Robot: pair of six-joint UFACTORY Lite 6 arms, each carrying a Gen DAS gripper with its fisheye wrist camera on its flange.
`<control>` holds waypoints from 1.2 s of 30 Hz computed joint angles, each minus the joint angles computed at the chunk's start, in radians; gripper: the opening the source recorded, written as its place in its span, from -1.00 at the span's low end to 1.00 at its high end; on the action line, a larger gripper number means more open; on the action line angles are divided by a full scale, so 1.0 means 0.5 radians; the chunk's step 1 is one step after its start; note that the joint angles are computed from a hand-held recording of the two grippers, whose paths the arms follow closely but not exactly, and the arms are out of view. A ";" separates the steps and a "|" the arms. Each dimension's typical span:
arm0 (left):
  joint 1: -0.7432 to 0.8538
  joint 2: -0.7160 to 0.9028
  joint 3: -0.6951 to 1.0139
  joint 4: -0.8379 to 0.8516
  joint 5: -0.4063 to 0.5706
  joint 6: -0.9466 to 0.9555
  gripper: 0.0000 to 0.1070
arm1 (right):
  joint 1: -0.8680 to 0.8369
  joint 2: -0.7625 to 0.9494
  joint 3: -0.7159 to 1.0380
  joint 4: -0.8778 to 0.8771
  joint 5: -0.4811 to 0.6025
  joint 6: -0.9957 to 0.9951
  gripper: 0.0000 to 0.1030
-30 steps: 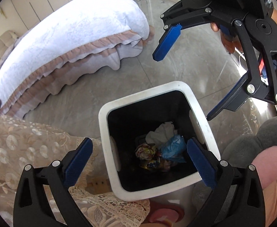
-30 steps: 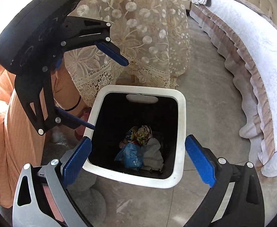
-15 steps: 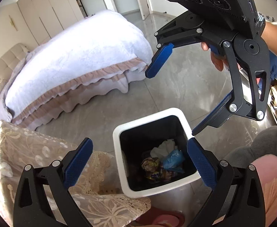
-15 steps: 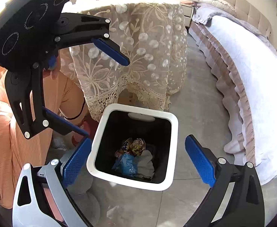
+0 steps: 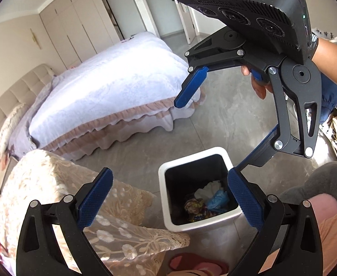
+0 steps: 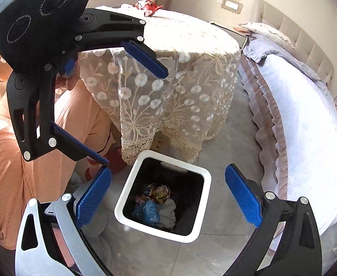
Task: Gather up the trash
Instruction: 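Move both tools back over the table toward the clear bag and box, then grasp the clear plastic bag with the left tool while the right tool grasps the clear box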
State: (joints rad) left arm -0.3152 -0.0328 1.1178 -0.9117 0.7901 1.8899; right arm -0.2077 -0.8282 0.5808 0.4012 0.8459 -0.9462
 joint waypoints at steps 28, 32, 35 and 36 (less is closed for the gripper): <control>1.459 0.917 1.484 -0.229 0.309 -0.288 0.83 | 1.409 2.198 2.175 -0.456 -0.737 1.230 0.91; 1.536 1.245 1.967 -0.137 0.333 -0.554 0.83 | 1.465 2.662 2.822 -0.495 -0.545 1.296 0.91; 1.569 1.610 2.531 0.017 0.388 -0.871 0.83 | 1.492 3.093 3.450 -0.521 -0.369 1.349 0.91; 1.580 1.742 2.740 0.076 0.412 -0.971 0.83 | 1.498 3.236 3.659 -0.525 -0.320 1.362 0.91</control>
